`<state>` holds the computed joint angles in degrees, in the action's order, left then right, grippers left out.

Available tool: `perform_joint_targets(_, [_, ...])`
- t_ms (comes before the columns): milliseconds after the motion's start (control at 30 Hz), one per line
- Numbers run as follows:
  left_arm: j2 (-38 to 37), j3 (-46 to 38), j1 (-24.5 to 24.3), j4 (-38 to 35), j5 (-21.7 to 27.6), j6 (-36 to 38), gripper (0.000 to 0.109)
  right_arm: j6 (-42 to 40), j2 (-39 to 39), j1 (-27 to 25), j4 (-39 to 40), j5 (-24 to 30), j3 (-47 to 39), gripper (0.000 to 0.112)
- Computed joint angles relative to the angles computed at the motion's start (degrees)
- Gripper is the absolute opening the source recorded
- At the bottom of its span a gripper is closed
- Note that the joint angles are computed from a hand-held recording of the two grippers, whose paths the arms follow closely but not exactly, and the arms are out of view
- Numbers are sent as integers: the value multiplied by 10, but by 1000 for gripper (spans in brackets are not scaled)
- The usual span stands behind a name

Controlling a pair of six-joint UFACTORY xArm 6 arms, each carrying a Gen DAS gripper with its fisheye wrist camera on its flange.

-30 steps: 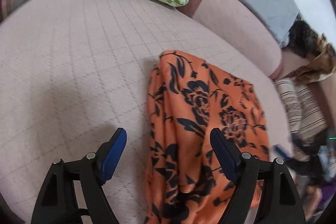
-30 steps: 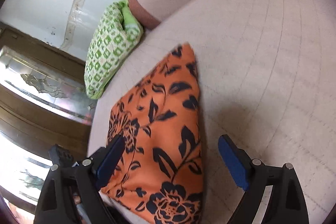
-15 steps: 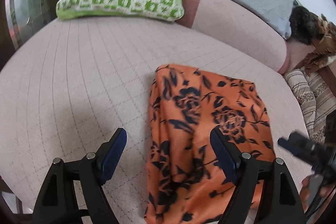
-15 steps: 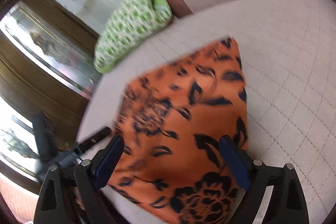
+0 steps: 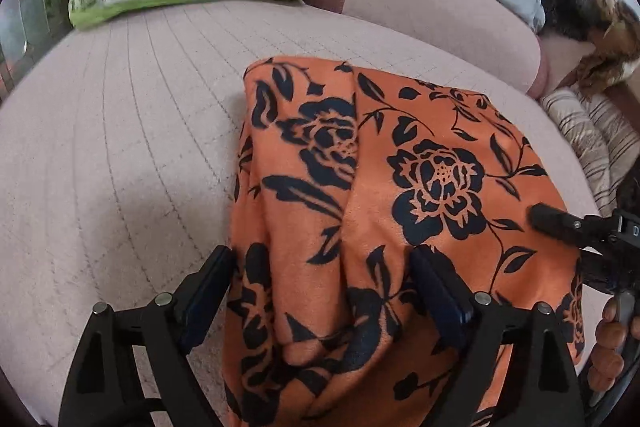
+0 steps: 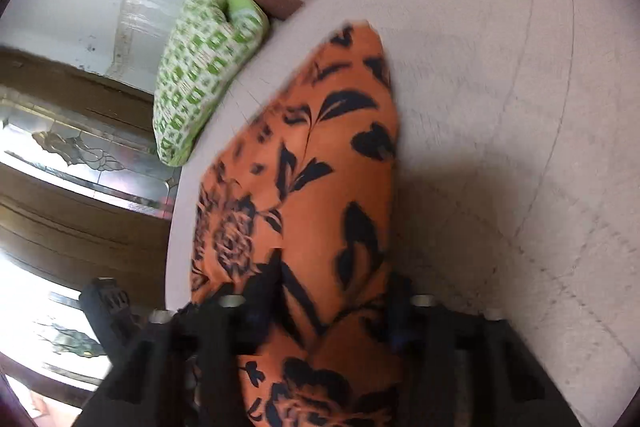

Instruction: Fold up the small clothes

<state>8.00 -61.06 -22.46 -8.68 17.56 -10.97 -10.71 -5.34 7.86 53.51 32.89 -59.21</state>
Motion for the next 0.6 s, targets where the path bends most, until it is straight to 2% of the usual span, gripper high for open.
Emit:
perform_joint_targets(67, [0,3,1,-24,-4,20,91,26,22,2,-67,20,-9,40])
perform_joint_targets(100, [1,5,1,1,-8,5,91,27,31,-6,-75,36,-19,46])
perform_joint_targets(133, [-1,9,0,18,-15,-10,91,17,29,-14,-58,47,-22,49])
perform_joint_targets(167, [-2,11,0,12,-16,-6,91,16,26,-18,-55,49,-26,60])
perform_joint_targets(200, [-2,13,0,-8,-19,10,91,11,13,-18,-56,28,-22,66])
perform_joint_targets(267, [-1,15,-1,-4,-24,5,92,-1,6,-15,-43,-16,-23,76])
perform_joint_targets(300, [-1,15,-1,4,-24,-2,92,-13,21,-20,-25,-11,-43,82])
perform_joint_targets(367, [-3,17,-2,-1,-26,2,92,15,70,-28,-33,12,-90,84])
perform_joint_targets(400, [-3,16,-2,-11,-26,9,92,38,107,-39,-30,49,-118,82])
perform_joint_targets(433, [-6,20,-3,-14,-28,12,92,38,124,-48,-13,79,-126,70])
perform_joint_targets(467, [-5,22,-2,-15,-30,13,92,41,135,-42,-20,85,-135,33])
perform_joint_targets(533, [-7,25,-1,-25,-34,23,92,41,109,-15,-97,30,-116,33])
perform_joint_targets(600, [-1,17,-1,-16,-32,11,92,58,101,-6,-124,3,-105,34])
